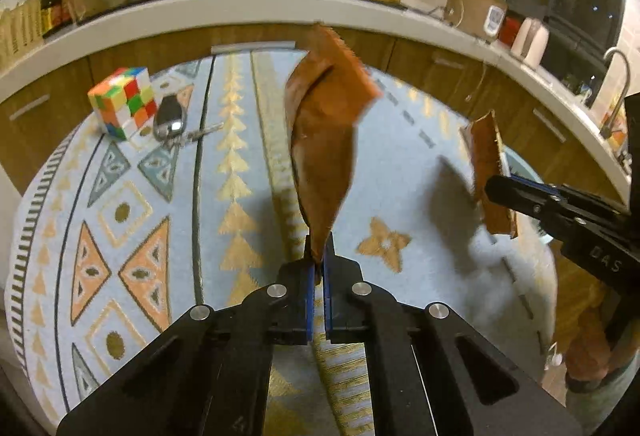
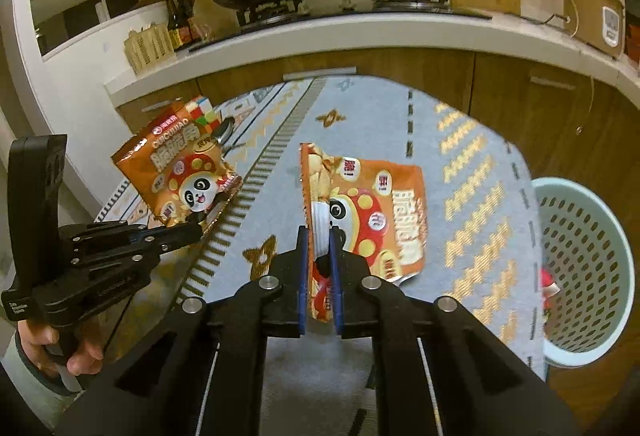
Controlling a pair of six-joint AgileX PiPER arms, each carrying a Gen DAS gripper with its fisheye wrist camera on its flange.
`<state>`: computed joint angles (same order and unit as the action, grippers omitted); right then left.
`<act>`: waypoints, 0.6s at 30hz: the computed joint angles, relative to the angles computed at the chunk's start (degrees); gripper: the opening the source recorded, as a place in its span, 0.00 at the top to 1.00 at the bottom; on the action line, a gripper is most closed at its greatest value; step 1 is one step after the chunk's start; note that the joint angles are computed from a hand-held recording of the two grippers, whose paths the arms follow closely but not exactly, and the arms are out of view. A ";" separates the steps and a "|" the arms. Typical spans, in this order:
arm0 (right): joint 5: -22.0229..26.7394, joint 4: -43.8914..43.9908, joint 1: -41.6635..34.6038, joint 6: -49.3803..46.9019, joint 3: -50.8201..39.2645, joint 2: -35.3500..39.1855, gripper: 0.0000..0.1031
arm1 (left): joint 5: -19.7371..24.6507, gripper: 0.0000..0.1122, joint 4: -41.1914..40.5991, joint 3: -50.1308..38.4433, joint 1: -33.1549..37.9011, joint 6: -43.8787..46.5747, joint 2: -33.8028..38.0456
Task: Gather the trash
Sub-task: 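Carry the snack bag and orange wrapper over the blue basket and release both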
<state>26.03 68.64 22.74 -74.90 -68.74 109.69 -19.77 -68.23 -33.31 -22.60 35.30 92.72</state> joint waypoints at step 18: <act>-2.11 4.66 -10.85 -3.61 -0.09 -6.85 0.93 | 2.49 0.99 -21.94 -18.95 -5.47 32.09 3.17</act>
